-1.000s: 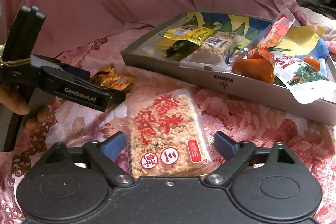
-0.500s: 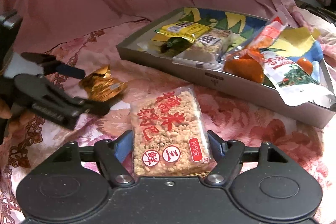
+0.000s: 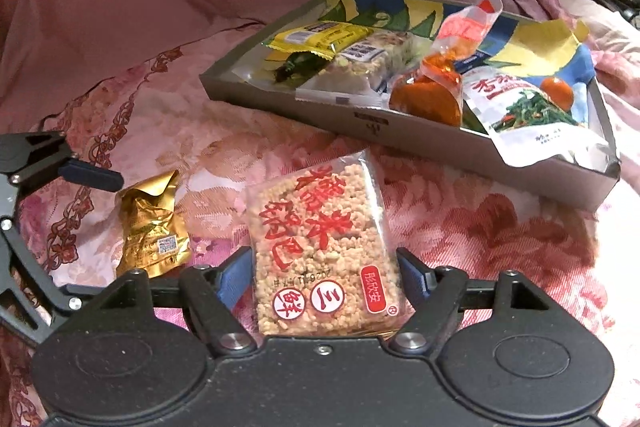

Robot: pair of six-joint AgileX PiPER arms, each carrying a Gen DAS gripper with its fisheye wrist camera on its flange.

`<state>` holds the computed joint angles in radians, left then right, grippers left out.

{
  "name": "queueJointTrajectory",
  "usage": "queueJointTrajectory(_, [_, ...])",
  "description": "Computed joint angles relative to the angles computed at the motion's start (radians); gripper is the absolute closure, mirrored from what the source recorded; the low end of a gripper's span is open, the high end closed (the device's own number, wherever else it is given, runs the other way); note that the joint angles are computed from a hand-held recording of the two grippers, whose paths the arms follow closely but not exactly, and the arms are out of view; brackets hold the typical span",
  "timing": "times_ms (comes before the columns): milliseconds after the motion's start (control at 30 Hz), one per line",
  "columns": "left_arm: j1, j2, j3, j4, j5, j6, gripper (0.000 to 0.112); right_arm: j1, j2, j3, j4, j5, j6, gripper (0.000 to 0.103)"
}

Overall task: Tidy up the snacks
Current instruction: 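Lower the left tool over the gold foil pouch and close on it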

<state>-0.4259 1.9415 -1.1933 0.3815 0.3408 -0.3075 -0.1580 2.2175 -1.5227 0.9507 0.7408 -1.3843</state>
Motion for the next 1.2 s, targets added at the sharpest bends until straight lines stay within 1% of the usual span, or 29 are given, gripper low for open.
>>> queueJointTrajectory(100, [-0.03,-0.025,0.015,0.107,0.015,-0.161,0.01,0.005,0.0,0.012,0.01,-0.014,-0.023,0.023])
queueJointTrajectory(133, [-0.033,-0.035,0.021,0.12,0.014,-0.199,0.01,0.008,-0.001,0.014,0.012,-0.022,-0.028,0.023])
queueJointTrajectory(200, [-0.038,-0.063,0.053,0.141,-0.006,-0.298,0.01,0.012,-0.006,0.024,0.015,-0.034,-0.041,0.023])
queueJointTrajectory(267, [-0.034,-0.088,0.079,0.127,-0.026,-0.4,0.01,0.015,-0.007,0.026,0.014,-0.042,-0.038,0.023])
queueJointTrajectory(333, [-0.033,-0.103,0.097,0.157,-0.046,-0.568,0.01,0.015,-0.007,0.024,0.006,-0.042,-0.019,0.023])
queueJointTrajectory(367, [-0.036,-0.101,0.089,0.17,-0.036,-0.651,0.01,0.013,-0.008,0.022,0.002,-0.041,-0.008,0.023])
queueJointTrajectory(433, [-0.047,-0.081,0.042,0.175,0.031,-0.796,0.01,0.011,-0.008,0.02,-0.007,-0.039,0.012,0.024])
queueJointTrajectory(533, [-0.067,-0.037,-0.051,0.174,0.125,-0.933,0.01,0.004,-0.01,0.025,-0.006,-0.038,0.018,0.024])
queueJointTrajectory(600, [-0.075,-0.002,-0.115,0.158,0.164,-0.962,0.01,0.0,-0.017,0.037,0.002,-0.042,0.016,0.024])
queueJointTrajectory(633, [-0.081,0.029,-0.171,0.143,0.217,-0.956,0.01,-0.003,-0.022,0.047,0.009,-0.046,0.01,0.024])
queueJointTrajectory(700, [-0.1,0.11,-0.309,0.126,0.379,-0.957,0.01,-0.007,-0.03,0.066,0.02,-0.053,-0.008,0.024])
queueJointTrajectory(733, [-0.103,0.143,-0.357,0.113,0.43,-0.95,0.01,-0.01,-0.034,0.073,0.023,-0.055,-0.013,0.024])
queueJointTrajectory(867, [-0.095,0.228,-0.458,0.055,0.53,-0.948,0.015,-0.016,-0.045,0.086,0.017,-0.057,-0.009,0.024])
queueJointTrajectory(933, [-0.086,0.247,-0.463,0.035,0.543,-0.979,0.018,-0.017,-0.046,0.083,0.006,-0.055,0.002,0.024])
queueJointTrajectory(1000, [-0.084,0.237,-0.424,0.06,0.502,-1.025,0.018,-0.01,-0.044,0.078,-0.001,-0.059,0.012,0.024])
queueJointTrajectory(1067, [-0.082,0.225,-0.4,0.069,0.483,-1.031,0.018,-0.005,-0.045,0.081,-0.004,-0.068,0.009,0.024])
queueJointTrajectory(1133, [-0.082,0.211,-0.376,0.077,0.47,-1.02,0.021,0.001,-0.047,0.087,-0.007,-0.079,-0.002,0.023])
queueJointTrajectory(1200, [-0.087,0.193,-0.349,0.087,0.46,-1.004,0.029,0.008,-0.051,0.097,-0.007,-0.096,-0.019,0.023])
